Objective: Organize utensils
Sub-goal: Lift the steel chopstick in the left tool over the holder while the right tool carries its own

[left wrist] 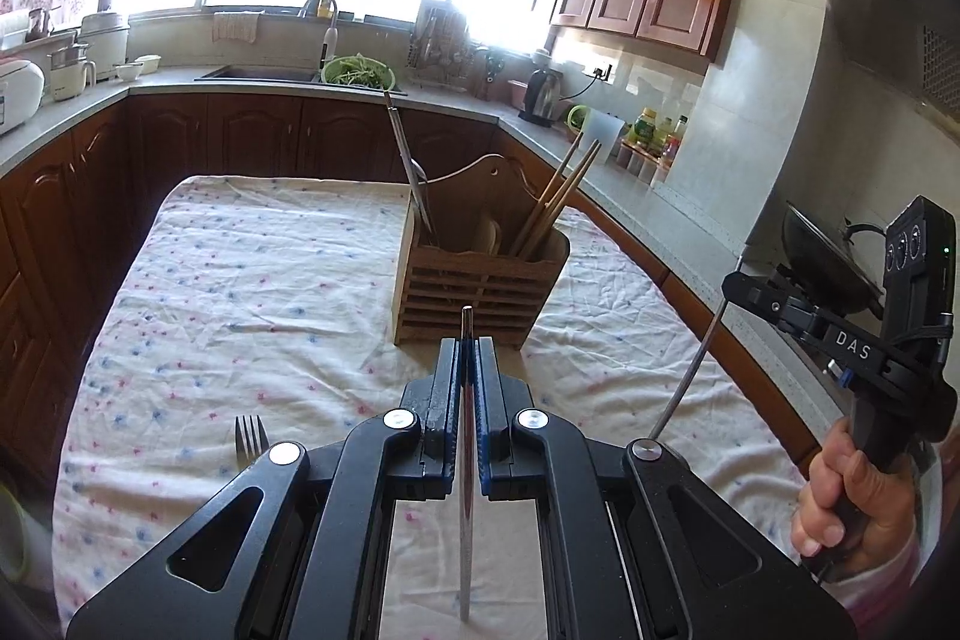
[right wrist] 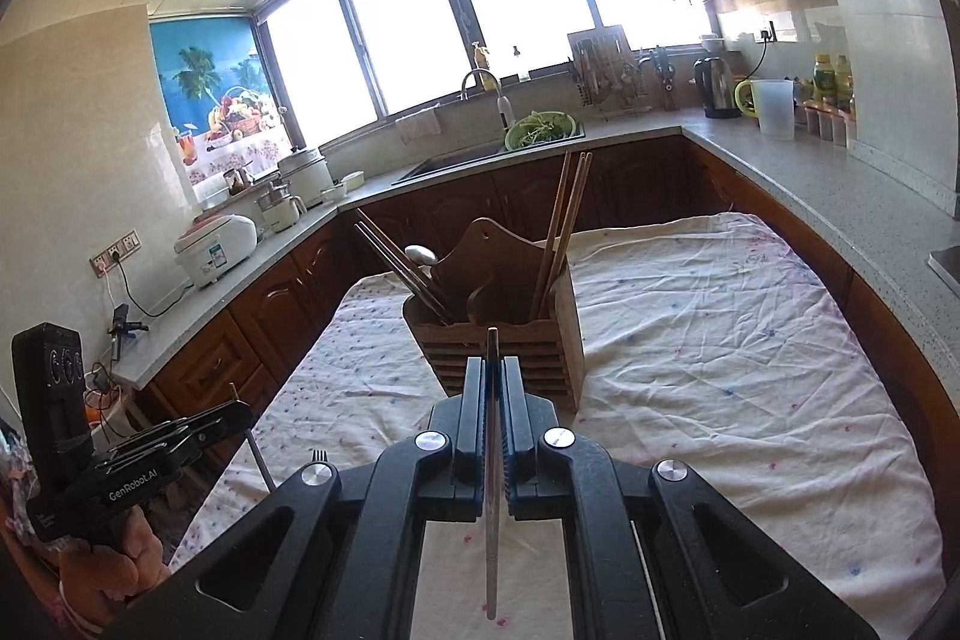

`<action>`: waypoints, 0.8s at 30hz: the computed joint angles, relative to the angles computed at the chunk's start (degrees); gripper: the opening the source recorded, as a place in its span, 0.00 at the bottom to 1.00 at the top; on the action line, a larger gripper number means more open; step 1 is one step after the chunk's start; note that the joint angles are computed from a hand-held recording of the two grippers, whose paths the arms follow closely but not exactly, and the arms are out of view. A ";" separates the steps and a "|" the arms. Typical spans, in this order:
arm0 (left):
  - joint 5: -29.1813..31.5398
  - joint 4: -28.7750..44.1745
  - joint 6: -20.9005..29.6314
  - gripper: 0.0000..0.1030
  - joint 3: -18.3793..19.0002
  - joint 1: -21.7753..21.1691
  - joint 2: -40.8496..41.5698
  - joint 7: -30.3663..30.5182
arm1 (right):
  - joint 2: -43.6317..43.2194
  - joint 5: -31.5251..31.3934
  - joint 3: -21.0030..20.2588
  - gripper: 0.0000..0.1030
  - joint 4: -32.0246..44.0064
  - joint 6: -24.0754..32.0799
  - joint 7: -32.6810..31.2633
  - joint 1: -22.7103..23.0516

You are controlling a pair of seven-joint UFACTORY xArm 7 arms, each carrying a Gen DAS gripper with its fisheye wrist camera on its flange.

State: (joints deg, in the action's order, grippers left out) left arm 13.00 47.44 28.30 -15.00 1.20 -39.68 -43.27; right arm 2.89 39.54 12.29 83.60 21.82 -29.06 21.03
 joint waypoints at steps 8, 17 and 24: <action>0.85 0.77 -0.26 0.03 -0.41 0.81 0.22 -0.44 | -0.02 0.31 0.03 0.04 0.20 -0.16 -0.20 0.00; 1.49 1.86 -0.84 0.03 -0.36 1.36 0.98 -0.53 | 0.90 0.27 0.16 0.04 1.76 0.10 -0.07 -0.30; 2.01 3.10 -1.59 0.03 -0.12 1.97 1.99 -0.35 | 2.34 -0.44 0.58 0.04 3.68 -0.38 0.49 -0.58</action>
State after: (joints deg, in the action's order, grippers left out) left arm 15.00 50.54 26.71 -15.13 3.16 -37.69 -43.62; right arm 5.23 39.10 12.87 87.29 21.44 -28.58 20.45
